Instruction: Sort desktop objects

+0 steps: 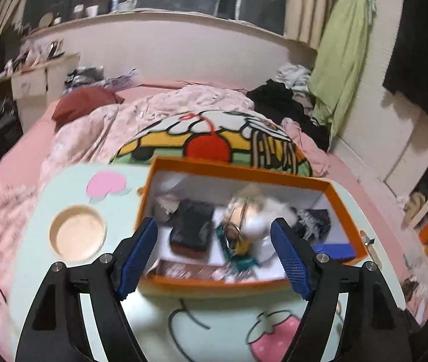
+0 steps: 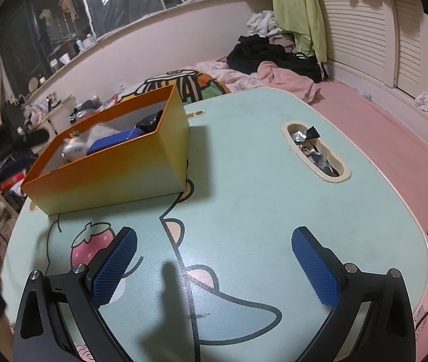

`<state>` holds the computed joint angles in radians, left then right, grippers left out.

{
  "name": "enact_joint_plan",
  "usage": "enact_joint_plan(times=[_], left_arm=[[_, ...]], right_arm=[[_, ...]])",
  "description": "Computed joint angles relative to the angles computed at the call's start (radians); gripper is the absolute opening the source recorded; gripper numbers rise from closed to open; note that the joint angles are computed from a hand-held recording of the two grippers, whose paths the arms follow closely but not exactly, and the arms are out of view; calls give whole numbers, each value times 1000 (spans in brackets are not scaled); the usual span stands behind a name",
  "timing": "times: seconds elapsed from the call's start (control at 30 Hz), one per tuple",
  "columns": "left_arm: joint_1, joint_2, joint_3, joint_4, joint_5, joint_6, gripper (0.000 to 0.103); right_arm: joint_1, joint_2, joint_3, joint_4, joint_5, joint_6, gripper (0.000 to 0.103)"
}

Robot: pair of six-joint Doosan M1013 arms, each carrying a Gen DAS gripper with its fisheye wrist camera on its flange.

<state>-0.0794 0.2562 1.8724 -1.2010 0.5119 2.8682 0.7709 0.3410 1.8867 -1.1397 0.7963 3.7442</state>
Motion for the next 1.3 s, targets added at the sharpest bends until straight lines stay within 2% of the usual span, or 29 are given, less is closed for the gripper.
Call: enact_joint_plan(times=[0.1,0.17,0.27,0.37,0.5,0.67,0.73,0.8,0.87,0.9,0.93,0.97,1.13,1.3], left_arm=[[1,-6,38,-84,-29,209,78],[-5,-25,62,-58,-46,210,78],[7,-19,64,-65,31,240,79],[13,-8,65,-151,35,304,79],[47,-28,84,-198,117,330,79],[54,-70,125,-48,129,285,81],[52,-73,137,12,108,254,81],[42,-66,152,57,47,201,81],[10,-46,153,185,-52,46,83],[-14,-56,166,203,-140,30,89],[-28,-52,167,271,-175,-38,102],[-29,-46,159,301,-158,-79,103],[-24,-46,166,215,-138,44,103],[-19,-40,162,190,-129,77,103]], right_arm=[[0,0,-2,2,-1,-10,103],[-1,-1,-1,2,-2,-12,103],[-2,-2,2,3,-8,-15,103],[-5,-3,2,5,-15,-27,103],[-5,2,-9,-8,-55,-122,103],[3,31,-55,59,-35,-313,103],[-3,38,-65,100,-44,-370,103],[-13,41,-69,148,-71,-434,103],[-12,49,-81,180,-66,-498,103],[-12,52,-85,181,-67,-508,103],[-14,52,-84,182,-71,-512,103],[-16,51,-82,181,-75,-511,103],[-19,51,-79,177,-77,-504,103],[-19,51,-79,177,-77,-504,103]])
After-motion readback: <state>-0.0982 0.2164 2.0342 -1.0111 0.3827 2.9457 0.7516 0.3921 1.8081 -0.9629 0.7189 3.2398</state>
